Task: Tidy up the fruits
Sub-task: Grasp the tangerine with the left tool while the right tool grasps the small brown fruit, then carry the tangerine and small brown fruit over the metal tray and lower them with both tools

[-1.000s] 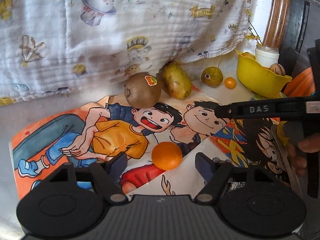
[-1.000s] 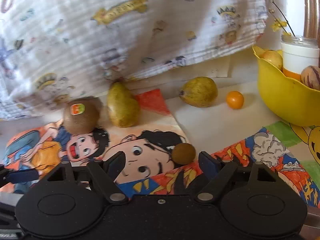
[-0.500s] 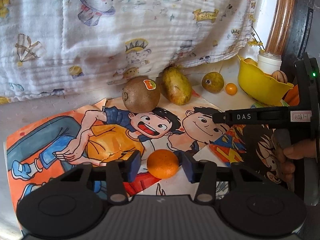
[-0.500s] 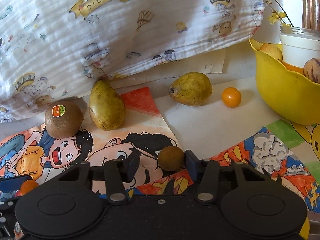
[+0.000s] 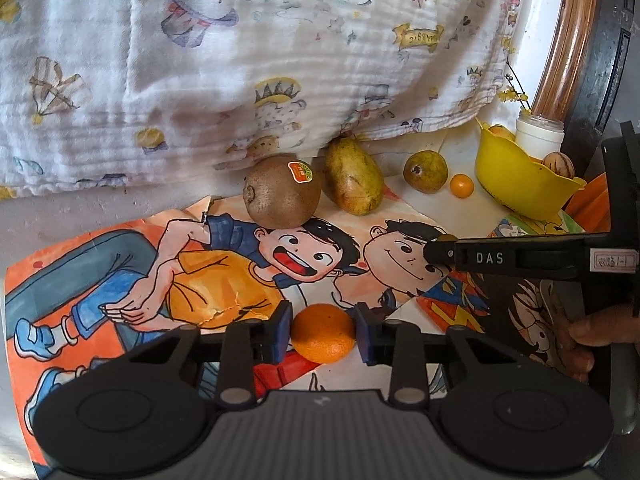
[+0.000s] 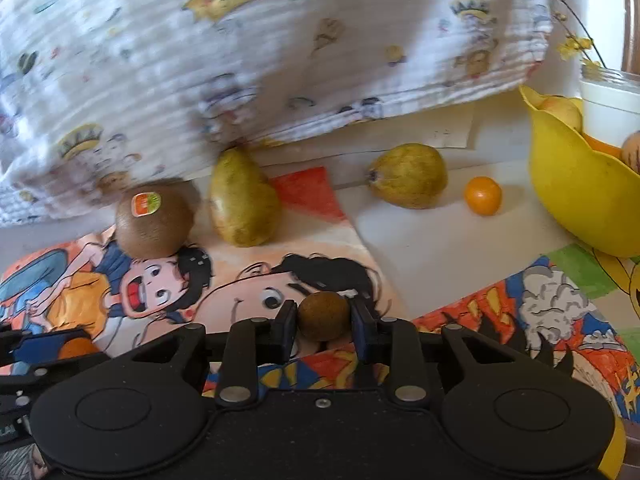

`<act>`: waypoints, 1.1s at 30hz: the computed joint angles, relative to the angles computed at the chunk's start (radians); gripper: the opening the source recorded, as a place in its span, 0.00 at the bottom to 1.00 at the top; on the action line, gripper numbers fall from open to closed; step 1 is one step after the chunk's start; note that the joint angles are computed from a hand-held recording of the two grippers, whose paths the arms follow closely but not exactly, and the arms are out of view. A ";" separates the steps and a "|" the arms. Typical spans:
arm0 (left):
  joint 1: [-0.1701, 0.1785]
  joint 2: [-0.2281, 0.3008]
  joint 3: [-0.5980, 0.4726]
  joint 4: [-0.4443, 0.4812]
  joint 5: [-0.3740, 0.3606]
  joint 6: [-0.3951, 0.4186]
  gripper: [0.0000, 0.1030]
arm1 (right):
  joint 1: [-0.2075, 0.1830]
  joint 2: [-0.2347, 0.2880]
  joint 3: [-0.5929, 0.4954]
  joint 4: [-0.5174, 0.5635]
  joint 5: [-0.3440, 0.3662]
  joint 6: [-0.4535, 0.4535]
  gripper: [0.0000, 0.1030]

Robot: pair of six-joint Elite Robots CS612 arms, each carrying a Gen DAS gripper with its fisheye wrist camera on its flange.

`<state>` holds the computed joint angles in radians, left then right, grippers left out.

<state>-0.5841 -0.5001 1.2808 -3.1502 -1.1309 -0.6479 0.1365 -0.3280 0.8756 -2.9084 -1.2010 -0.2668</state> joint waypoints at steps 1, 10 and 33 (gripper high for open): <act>0.000 0.000 0.001 -0.003 -0.002 -0.003 0.35 | 0.001 -0.004 0.006 0.003 0.006 -0.006 0.30; 0.002 -0.012 0.019 -0.002 -0.004 -0.034 0.34 | -0.003 -0.063 0.092 0.012 0.081 0.022 0.30; -0.079 -0.105 0.108 -0.126 0.033 0.083 0.34 | -0.099 -0.305 0.553 -0.432 0.144 0.133 0.30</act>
